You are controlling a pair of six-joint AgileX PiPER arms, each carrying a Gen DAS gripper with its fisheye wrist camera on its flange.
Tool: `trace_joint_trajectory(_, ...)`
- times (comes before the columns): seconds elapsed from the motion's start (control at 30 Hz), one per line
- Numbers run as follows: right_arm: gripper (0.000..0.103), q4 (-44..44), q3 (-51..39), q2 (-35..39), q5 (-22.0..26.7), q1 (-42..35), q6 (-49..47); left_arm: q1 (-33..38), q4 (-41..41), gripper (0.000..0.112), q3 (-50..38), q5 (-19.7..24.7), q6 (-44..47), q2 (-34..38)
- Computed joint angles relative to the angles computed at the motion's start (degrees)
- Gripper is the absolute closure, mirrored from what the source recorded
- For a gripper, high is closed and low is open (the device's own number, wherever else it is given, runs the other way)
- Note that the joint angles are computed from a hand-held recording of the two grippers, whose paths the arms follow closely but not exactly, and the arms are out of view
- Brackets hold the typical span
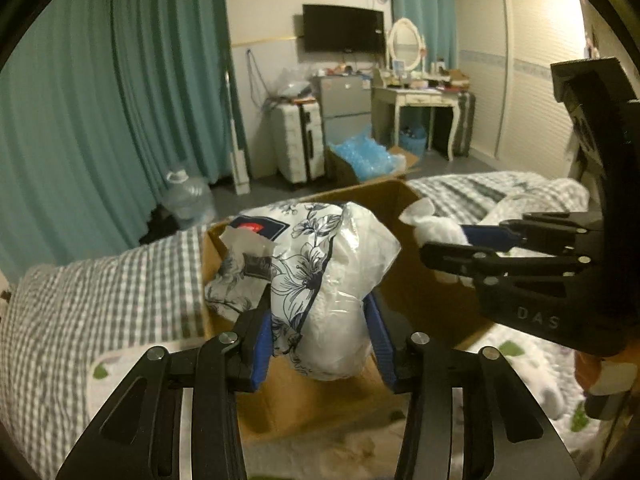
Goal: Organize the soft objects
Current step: 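Carry the tissue pack and tissues into the cardboard box and open both grippers, then grasp the small white cloth bundle with the left gripper while the right gripper grasps the blue Vinda pack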
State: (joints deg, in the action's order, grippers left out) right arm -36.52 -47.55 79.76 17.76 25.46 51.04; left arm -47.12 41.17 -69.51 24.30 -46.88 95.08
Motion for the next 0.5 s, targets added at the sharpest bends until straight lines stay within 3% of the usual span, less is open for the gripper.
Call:
trace_joint_trajectory(0.1, 0.067, 3.4, -0.12, 2.58, -2.87, -3.03, -2.74, 0.21, 0.33, 0.054, -1.87, 0.35, -0.14, 2.74)
trace_joint_trajectory(0.23, 0.037, 11.32, 0.75, 2.83, -6.29, -5.68, -9.95, -0.14, 6.03, 0.031, -0.68, 0.11, -7.7, 1.87)
trace_joint_trajectory(0.27, 0.035, 11.39, 1.12, 2.32, -6.79, -5.79, -9.74, -0.27, 6.7, 0.029, -0.23, 0.48, -8.91, 1.1)
trace_joint_trajectory(0.4, 0.026, -3.14, 1.86, -1.86, -2.53, -3.09, 5.5, -1.61, 8.19, 0.027, 0.43, 4.12, -10.98, -2.26)
trace_joint_trajectory(0.5, 0.021, -5.95, 1.19, -6.89, 3.58, 0.84, 9.03, -3.64, 10.77, 0.027, 2.23, 7.93, -12.87, -7.63)
